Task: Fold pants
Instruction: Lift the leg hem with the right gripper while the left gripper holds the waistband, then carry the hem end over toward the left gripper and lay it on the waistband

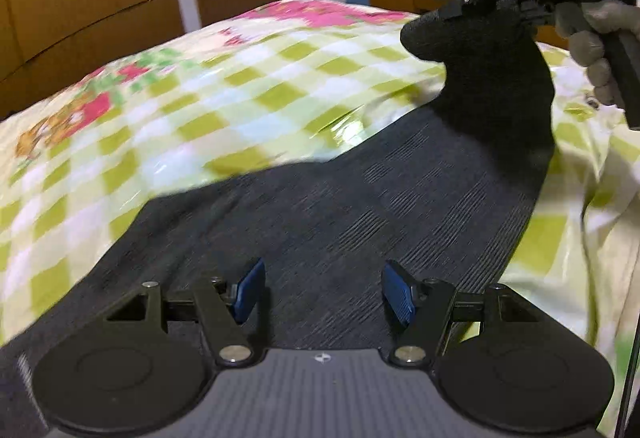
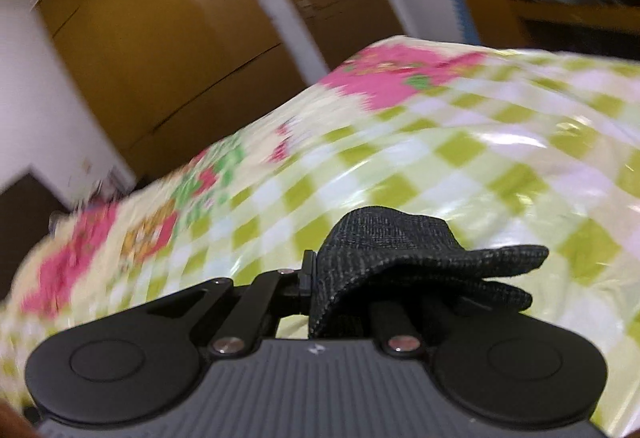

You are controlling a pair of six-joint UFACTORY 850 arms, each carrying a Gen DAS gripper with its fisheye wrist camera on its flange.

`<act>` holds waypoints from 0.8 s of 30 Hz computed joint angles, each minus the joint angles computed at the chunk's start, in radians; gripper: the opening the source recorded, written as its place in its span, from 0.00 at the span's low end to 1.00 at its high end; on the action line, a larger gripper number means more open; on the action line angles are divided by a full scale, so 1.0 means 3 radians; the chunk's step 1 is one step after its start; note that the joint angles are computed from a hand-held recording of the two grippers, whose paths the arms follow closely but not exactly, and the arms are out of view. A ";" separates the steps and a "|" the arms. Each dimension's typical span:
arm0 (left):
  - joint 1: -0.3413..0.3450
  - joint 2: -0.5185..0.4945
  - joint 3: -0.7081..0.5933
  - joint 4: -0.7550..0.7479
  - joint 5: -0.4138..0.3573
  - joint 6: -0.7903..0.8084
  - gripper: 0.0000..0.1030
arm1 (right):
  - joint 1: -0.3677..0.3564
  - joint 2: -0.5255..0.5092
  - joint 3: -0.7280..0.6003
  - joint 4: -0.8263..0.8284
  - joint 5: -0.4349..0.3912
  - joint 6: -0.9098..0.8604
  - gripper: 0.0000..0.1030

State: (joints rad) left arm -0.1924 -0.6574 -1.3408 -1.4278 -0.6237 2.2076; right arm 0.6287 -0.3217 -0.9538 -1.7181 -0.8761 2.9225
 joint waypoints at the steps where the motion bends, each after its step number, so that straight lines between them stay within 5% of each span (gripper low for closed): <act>1: 0.0035 -0.0001 0.0005 -0.0012 0.0009 0.0004 0.74 | 0.0035 -0.0079 -0.0121 0.0036 0.0023 -0.0196 0.06; 14: 0.0465 -0.0022 -0.0039 -0.0036 -0.0030 -0.0025 0.75 | 0.0390 -0.1173 -0.1685 0.0547 0.0503 -0.2693 0.06; 21: 0.0646 -0.0073 -0.0131 -0.0123 -0.0132 -0.0223 0.75 | 0.0539 -0.1784 -0.2519 0.1245 0.0411 -0.4305 0.09; 24: 0.0686 -0.0070 -0.0139 -0.0203 -0.0171 -0.0159 0.75 | 0.0561 -0.1919 -0.2676 0.1460 0.0408 -0.4567 0.14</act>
State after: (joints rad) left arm 0.0133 -0.6783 -1.3824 -1.4885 -0.6749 2.1600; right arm 0.7969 -0.8973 -1.7566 -1.2802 -0.7537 1.5524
